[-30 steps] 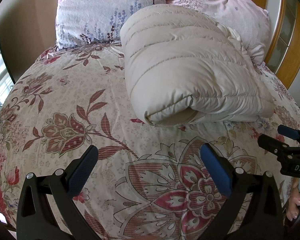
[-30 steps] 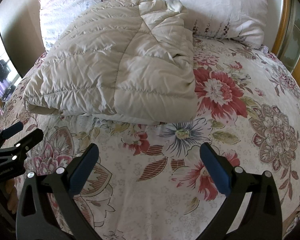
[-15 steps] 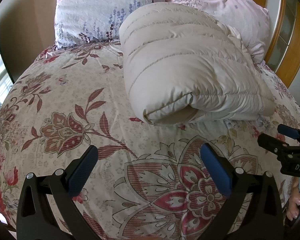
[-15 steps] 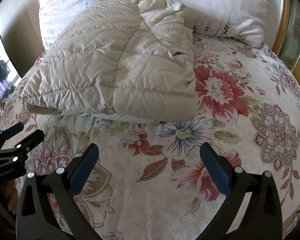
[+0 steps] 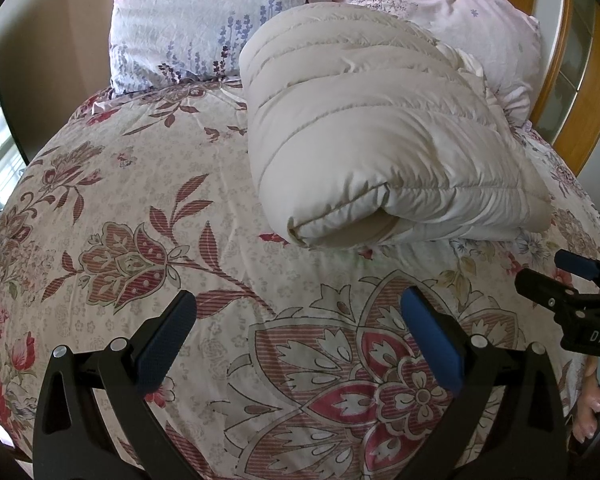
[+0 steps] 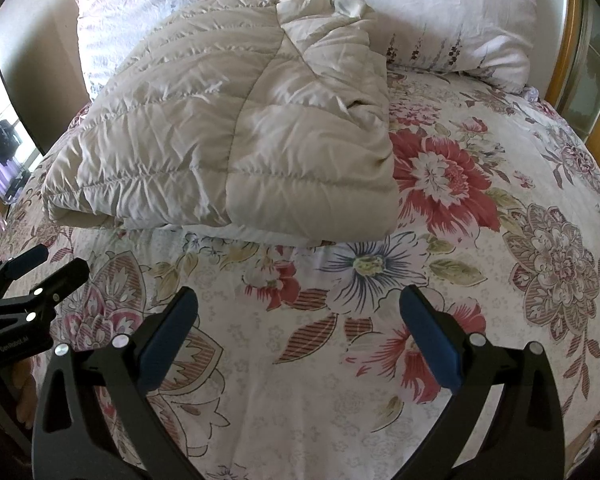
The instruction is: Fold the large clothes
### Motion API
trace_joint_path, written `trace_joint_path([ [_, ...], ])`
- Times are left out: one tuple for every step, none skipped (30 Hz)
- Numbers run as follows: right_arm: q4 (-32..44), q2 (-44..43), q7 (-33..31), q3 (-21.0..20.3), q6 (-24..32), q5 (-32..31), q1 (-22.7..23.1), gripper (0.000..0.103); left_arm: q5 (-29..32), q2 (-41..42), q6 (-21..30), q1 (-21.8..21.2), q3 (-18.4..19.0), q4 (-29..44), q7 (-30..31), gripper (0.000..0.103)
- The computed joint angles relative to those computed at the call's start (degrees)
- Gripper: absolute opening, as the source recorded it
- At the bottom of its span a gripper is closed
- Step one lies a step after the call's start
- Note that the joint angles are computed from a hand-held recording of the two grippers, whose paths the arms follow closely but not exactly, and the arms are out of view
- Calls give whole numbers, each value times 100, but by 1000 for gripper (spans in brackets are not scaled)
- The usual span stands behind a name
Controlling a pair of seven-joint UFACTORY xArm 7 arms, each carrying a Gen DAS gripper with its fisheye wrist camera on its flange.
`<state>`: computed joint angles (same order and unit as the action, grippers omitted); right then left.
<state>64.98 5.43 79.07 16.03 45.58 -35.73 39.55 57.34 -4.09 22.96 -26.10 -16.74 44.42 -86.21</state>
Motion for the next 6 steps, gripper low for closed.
trace_joint_path([
  [0, 0, 0, 0, 0, 0, 0, 101, -2, -5, -1, -2, -1, -9, -5, 102],
  [0, 0, 0, -1, 0, 0, 1, 101, -13, 2, -14, 3, 7, -6, 15, 102],
  [6, 6, 3, 2, 5, 3, 4, 101, -18, -5, -16, 0, 4, -19, 8, 102],
  [3, 2, -1, -1, 2, 4, 2, 101, -33, -2, -20, 3, 9, -15, 31, 102],
  [13, 12, 14, 4, 9, -1, 11, 101, -46, -6, -18, 2, 7, -21, 39, 102],
  [7, 5, 2, -2, 4, 4, 5, 101, -57, -8, -21, 4, 9, -24, 50, 102],
])
